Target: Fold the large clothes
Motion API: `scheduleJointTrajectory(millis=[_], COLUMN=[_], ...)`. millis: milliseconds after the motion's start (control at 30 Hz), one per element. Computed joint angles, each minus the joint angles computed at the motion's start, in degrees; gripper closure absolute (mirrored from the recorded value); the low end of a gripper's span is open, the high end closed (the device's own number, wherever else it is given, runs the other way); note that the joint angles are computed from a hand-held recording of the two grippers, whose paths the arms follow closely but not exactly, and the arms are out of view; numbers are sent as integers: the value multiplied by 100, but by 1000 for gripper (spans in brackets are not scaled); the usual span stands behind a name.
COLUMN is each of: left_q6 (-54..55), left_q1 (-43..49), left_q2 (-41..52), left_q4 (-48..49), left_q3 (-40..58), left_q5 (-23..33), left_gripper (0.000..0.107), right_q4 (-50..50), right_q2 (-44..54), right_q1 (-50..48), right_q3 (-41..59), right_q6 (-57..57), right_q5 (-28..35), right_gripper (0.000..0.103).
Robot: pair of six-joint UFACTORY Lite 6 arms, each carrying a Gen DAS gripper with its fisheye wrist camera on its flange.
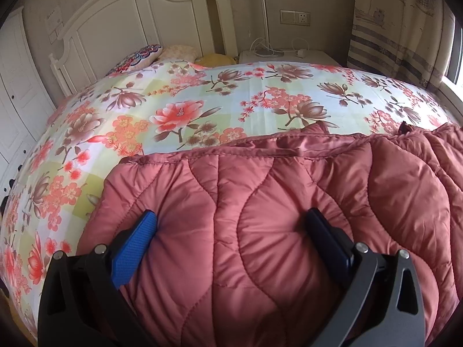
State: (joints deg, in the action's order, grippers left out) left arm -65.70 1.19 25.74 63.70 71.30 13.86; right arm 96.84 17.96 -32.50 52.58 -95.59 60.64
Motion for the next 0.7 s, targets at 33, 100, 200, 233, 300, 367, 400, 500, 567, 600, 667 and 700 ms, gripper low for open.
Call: scheduleJointTrajectory(millis=[33,100,200,233,300,367,400,500,567,600,667,700], left_q6=[-378,-700,-386,-416,-811,-1147,-1582,-2527,-2673,-2974,-3039,-2969], left_q1=[-141,-413,-736,-830,-1056,-1374,-1692,-2532,-2943,-3023,-3027,-2992], left_q2=[-10,34,65,-81,-828,-1491,-1783,-1786,-810,-463,-327,-361], left_q4=[402,841,546,450,495,769,1196,2214,2390,2620,2601,2525], left_q3=[-25,19,258,224,-234,-652,-877,-1169,-885,-791,-684,-662], left_q5=[159,492,1035,1192,1051,925,1089,1721,2107,2165,2228,2172], left_gripper=[6,6,6,6,6,6,6,6,6,6,6,6], right_q4=[-33,-41,-130,-191,-262,-220,-230,-220,-430,-490,-480,-431], right_q2=[-186,-510,-768,-812,-773,-639,-564,-528,-286,-271,-408,-501], right_q1=[-76,-164,-337,-450,-562,-556,-615,-702,-1014,-1050,-1048,-1071], right_q3=[-125,-375,-634,-731,-704,-600,-565,-605,-430,-441,-511,-616], right_q6=[-122,-367,-533,-557,-499,-400,-350,-328,-321,-320,-352,-494], right_q5=[59,62,17,65,82,31,66,130,309,366,311,327], right_gripper=[67,67,67,67,67,67,67,67,67,67,67,67])
